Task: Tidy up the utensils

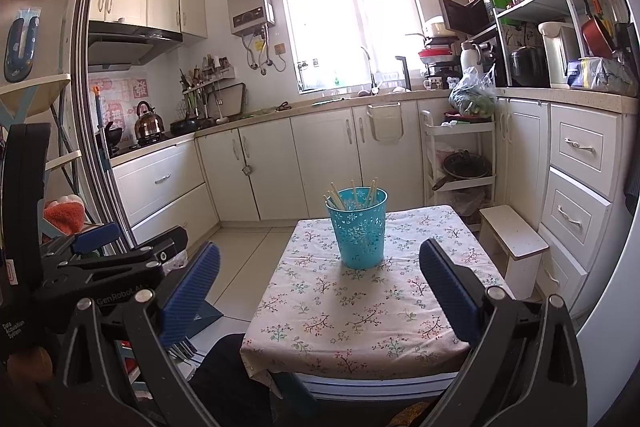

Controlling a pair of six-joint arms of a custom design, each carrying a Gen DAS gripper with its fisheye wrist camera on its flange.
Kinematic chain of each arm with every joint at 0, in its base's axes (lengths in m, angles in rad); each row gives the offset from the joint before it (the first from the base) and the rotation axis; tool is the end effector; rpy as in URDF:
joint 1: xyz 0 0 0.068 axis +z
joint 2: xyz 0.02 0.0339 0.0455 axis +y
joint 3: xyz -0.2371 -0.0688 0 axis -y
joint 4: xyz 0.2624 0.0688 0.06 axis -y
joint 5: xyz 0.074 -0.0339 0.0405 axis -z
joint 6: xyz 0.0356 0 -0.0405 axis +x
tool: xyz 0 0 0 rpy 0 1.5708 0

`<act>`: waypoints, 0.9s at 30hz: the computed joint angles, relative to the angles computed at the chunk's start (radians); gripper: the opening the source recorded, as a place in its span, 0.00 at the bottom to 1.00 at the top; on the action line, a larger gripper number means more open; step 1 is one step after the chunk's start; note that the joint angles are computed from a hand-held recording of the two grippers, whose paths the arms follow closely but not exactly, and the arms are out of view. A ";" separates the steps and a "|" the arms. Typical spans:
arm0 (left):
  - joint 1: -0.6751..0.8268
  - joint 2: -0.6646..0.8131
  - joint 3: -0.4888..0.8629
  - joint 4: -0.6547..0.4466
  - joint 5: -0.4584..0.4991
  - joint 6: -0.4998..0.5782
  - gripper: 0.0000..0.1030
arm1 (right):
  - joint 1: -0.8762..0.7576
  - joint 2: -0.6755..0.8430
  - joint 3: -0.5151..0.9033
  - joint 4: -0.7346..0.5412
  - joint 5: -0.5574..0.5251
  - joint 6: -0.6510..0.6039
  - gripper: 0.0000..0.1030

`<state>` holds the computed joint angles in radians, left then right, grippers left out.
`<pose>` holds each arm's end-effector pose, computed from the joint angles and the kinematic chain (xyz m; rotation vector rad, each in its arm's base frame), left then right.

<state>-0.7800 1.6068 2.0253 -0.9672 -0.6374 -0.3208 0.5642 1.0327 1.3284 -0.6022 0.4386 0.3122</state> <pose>0.2505 -0.2180 0.4584 0.0934 2.0012 -0.0238 0.2052 0.1120 0.4189 0.0663 1.8510 0.1991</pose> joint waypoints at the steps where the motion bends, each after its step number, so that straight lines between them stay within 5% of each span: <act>1: 0.000 0.000 0.000 -0.001 -0.001 -0.001 0.93 | 0.001 0.001 0.001 -0.001 0.000 0.000 0.93; 27: -0.010 0.020 0.059 -0.024 -0.017 0.006 0.93 | -0.010 0.012 0.030 -0.013 -0.019 -0.011 0.93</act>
